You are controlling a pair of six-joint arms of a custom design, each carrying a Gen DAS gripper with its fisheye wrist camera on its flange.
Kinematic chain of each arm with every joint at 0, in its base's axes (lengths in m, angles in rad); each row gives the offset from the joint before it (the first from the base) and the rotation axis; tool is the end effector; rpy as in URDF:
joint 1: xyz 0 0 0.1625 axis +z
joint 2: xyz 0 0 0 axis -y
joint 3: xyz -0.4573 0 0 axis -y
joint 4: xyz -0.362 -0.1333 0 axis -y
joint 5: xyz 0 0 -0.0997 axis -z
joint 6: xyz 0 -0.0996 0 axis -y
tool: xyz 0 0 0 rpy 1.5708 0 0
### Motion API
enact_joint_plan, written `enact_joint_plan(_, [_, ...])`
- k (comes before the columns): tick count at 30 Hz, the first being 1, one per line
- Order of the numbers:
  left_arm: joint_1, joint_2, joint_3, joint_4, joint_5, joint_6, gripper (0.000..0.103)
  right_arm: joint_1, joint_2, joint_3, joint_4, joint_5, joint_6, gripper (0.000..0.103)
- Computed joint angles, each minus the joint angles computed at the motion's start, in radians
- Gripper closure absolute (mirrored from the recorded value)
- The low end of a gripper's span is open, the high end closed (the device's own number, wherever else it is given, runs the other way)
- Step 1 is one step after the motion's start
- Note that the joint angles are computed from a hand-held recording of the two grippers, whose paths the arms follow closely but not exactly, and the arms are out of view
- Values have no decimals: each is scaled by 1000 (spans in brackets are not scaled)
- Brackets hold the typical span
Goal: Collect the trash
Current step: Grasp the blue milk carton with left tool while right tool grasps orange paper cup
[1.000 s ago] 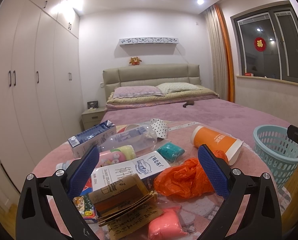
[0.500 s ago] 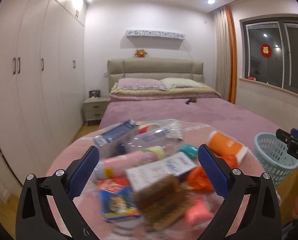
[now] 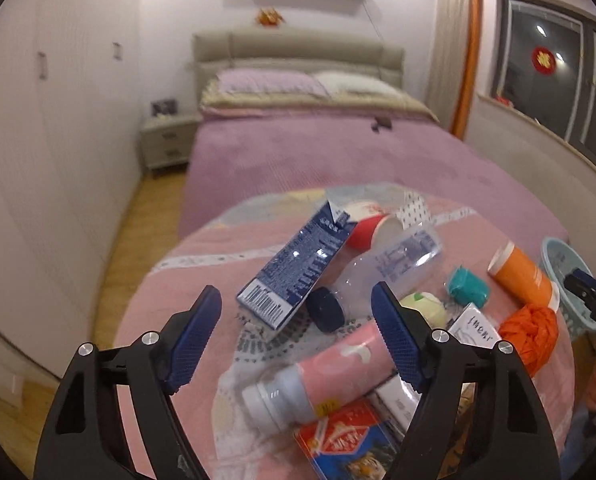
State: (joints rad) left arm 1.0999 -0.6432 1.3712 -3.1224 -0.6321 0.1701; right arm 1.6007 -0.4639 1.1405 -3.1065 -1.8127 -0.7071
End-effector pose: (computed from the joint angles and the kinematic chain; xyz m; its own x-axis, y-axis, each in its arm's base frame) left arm -0.1485 -0.7627 0.2291 -0.7314 -0.1531 -0.6646 0.4385 0.6408 -0.6302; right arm 0.1342 -0.8259 0.1528 -0.7292 -0.3083 0.6109 -0.6488 0.5952 -0.4741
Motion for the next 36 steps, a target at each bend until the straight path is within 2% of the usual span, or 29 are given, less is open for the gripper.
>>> enact_joint_plan(6, [51, 33, -153, 282, -54, -41, 32, -3, 50, -124, 139, -5, 10, 51])
enact_joint_plan(9, [64, 72, -228, 368, -7, -23, 40, -8, 73, -182, 200, -18, 9, 43])
enact_joint_plan(12, [77, 88, -274, 452, 4, -50, 46, -14, 89, -236, 283, -9, 20, 34])
enact_joint_plan(15, [83, 100, -301, 467, -4, -47, 49, -21, 114, -300, 366, 14, 48, 22])
enact_joint_plan(21, [102, 123, -363, 533, -36, -89, 55, -27, 158, -408, 484, 26, 94, 8])
enact_joint_plan(27, [112, 147, -406, 554, -56, -105, 61, -20, 151, -396, 479, -3, 81, 8])
enact_joint_plan(30, [111, 147, -395, 515, -50, -92, 66, -36, 100, -313, 426, 30, 76, 8])
enact_joint_plan(36, [105, 135, -364, 443, -42, -88, 67, -71, 84, -337, 542, 106, 142, 9])
